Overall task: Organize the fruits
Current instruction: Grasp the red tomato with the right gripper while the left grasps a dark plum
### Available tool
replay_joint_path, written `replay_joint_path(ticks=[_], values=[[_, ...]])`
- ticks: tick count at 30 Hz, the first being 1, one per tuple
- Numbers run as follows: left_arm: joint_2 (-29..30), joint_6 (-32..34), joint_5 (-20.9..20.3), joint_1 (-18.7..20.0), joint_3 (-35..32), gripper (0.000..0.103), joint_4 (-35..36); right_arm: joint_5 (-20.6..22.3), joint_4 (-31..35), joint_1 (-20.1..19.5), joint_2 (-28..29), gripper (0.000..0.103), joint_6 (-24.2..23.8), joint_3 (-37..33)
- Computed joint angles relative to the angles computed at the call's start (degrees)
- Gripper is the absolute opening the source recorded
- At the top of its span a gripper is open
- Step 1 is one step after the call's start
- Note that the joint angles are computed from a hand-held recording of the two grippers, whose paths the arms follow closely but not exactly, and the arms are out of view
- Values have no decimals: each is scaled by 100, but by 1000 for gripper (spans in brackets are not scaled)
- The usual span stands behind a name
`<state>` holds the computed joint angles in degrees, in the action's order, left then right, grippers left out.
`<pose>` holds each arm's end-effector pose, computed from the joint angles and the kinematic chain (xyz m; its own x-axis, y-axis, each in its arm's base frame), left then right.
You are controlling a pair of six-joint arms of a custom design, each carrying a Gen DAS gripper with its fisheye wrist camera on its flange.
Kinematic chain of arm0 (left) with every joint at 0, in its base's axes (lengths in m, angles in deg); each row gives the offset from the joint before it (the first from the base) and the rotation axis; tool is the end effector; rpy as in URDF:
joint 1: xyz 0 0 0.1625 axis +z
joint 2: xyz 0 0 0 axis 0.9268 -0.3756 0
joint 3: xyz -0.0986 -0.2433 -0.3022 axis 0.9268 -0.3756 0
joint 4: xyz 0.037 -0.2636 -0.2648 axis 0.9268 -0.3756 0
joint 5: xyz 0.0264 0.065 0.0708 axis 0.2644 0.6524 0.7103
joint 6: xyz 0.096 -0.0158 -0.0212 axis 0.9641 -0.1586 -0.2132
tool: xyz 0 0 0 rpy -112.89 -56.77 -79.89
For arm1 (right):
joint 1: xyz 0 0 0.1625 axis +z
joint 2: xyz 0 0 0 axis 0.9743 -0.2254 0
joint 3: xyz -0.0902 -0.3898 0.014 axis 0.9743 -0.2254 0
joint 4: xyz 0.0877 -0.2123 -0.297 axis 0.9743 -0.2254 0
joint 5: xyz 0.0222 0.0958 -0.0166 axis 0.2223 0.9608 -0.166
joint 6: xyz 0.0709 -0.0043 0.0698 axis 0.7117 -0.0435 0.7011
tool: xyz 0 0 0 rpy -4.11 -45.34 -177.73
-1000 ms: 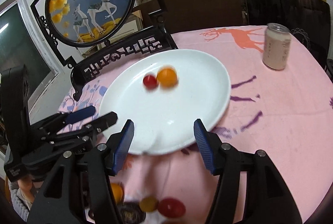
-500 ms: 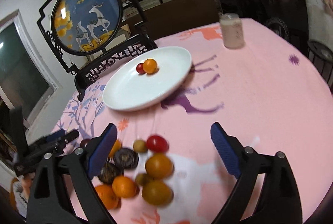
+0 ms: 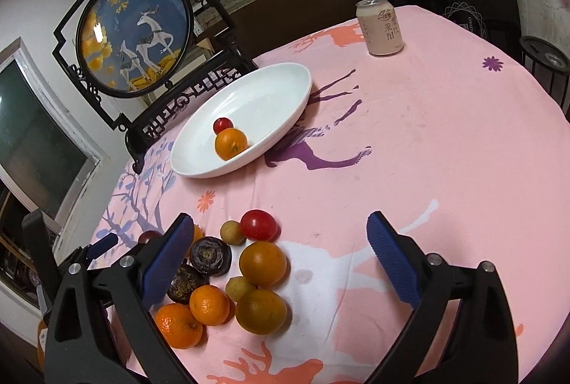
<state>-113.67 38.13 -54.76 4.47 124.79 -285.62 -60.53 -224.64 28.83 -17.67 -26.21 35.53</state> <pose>0.0647 -0.4999 0.2562 -0.6239 -0.1238 -0.7717 0.4735 0.7257 -0.4992 0.2658 -0.5494 -0.0608 -0.9254 -0.2223 0.3070 -0.3635 0.7501 -0.5524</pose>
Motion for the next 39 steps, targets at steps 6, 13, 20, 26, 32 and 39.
replay_joint_path(ticks=[6,13,20,26,32,39], values=[[-211,-232,51,192,-187,97,156,-18,-14,-6,-11,98,4,13],[-557,-883,-514,418,-264,97,942,-6,-37,-6,-22,98,5,35],[-290,-264,-531,247,-100,78,442,-77,-61,14,7,98,-42,8],[-227,-189,-653,233,-117,40,932,-66,29,50,39,98,-240,-38],[-340,-460,-895,348,-170,38,1223,380,373,-63,-46,87,-192,-15],[-304,-530,-808,324,-200,37,1172,699,1215,-173,11,65,-19,-327]])
